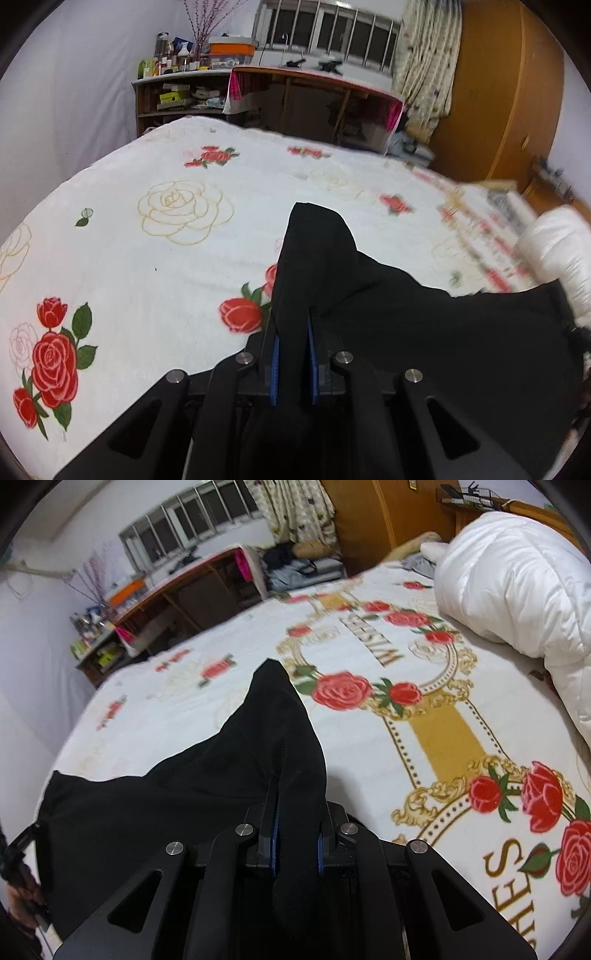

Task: Fold large clothes
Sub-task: 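Lower the hem onto the collar end with both grippers, then open both grippers and release the folded hem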

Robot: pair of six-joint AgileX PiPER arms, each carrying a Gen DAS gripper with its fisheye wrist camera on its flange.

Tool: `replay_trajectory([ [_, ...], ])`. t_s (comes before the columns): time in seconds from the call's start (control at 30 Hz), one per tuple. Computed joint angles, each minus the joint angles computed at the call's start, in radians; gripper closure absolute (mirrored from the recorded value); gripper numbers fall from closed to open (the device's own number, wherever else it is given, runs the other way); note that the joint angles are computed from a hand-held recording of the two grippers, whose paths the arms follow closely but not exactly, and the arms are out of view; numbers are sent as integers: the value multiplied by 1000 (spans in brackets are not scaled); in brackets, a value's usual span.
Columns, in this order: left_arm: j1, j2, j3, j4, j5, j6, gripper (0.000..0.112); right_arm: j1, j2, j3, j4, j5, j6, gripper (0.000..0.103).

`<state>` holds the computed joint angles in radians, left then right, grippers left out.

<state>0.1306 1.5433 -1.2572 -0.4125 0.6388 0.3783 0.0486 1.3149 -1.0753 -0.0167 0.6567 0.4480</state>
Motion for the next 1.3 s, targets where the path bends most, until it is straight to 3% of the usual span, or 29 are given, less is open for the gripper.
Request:
replay_trajectory([
  [0.2, -44, 67, 96, 40, -167, -30, 97, 49, 131, 58, -160, -92, 144, 89],
  [0.4, -60, 98, 128, 26, -246, -41, 93, 49, 180, 81, -211, -149, 192, 87],
  [0.5, -81, 123, 96, 141, -226, -155, 90, 60, 205, 64, -240, -131, 220, 84],
  [0.6, -106, 136, 34, 288, -153, -289, 85, 69, 217, 11, -253, -47, 211, 79],
  [0.73, -81, 112, -23, 265, -54, -284, 85, 71, 150, -9, -231, 34, 192, 76],
  [0.83, -57, 67, -29, 237, -23, -266, 85, 67, 57, 8, -181, 53, 151, 75],
  [0.87, -52, 38, -20, 240, -27, -267, 85, 79, 23, 15, -189, 57, 160, 73],
  [0.97, -21, -80, 40, 154, -43, -196, 85, 140, -121, 82, -213, 24, 218, 50],
  [1.1, -44, -291, 228, -22, -83, -4, 82, 364, -238, 192, -423, 3, 496, 48],
  [1.17, -108, -320, 293, -19, -115, 28, 81, 471, -191, 216, -554, 14, 620, 48],
  [1.3, -211, -204, 324, 196, -192, -174, 81, 466, -52, 246, -699, -34, 725, 48],
])
